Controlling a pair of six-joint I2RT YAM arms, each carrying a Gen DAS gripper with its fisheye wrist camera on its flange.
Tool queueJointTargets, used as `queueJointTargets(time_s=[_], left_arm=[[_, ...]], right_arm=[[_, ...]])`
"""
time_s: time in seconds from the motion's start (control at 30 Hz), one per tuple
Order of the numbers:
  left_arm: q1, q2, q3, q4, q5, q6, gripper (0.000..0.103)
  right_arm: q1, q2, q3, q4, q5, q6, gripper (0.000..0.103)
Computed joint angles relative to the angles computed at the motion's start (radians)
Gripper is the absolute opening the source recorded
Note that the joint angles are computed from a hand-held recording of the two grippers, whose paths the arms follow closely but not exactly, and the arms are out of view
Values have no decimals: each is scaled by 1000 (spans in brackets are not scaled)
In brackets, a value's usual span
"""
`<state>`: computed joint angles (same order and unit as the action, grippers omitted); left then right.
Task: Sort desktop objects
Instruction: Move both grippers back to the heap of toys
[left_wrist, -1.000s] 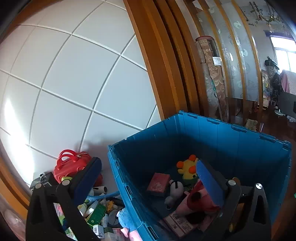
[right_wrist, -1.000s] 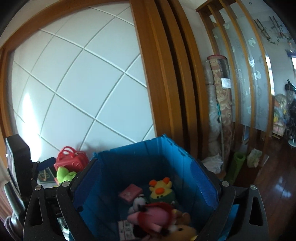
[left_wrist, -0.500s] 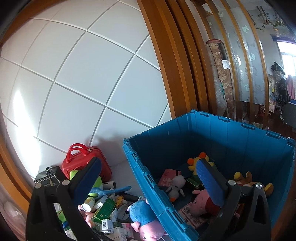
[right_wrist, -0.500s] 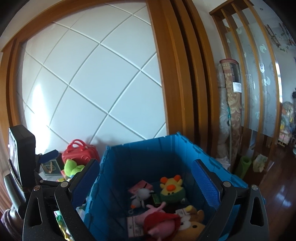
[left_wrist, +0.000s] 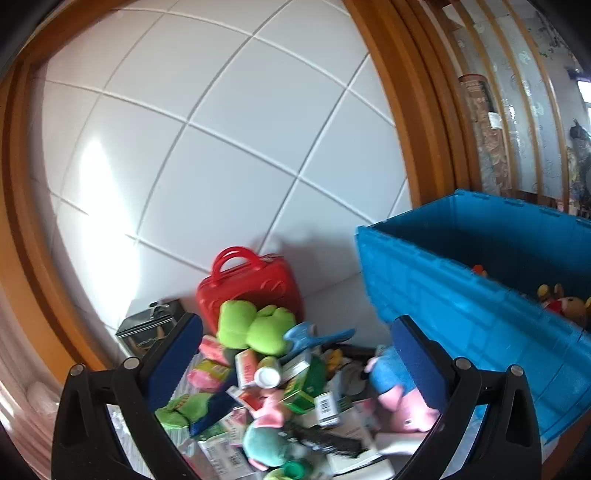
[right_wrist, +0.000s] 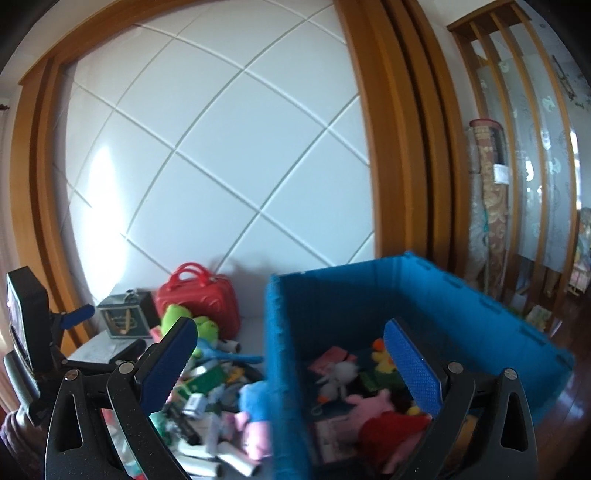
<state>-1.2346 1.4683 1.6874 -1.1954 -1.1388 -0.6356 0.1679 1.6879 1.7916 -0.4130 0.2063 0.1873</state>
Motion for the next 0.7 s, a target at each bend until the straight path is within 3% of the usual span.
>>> queueJointTargets(time_s=[0.1, 0.3, 0.37, 0.4, 0.53, 0.6, 0.7], left_arm=[[41, -210, -202, -62, -18, -41, 103], [139, -583, -515, -159, 14, -13, 103], [193, -708, -617, -156, 63, 42, 103], [245, -780, -675, -107, 104, 119, 103], [310, -954, -842, -141, 199, 127, 103], [275, -1006, -913, -193, 216, 50, 103], [120, -1030, -1004, -336, 225, -188, 103]], right_arm=[[86, 87, 72, -21, 39, 34, 103], [225, 282, 215, -61, 96, 90, 103], [254, 347, 277, -98, 98, 124, 103], [266, 370, 294, -104, 95, 136, 103], [300, 472, 399, -161, 83, 150, 103], [308, 519, 457, -195, 77, 141, 103], [312, 589, 551, -241, 62, 113, 103]])
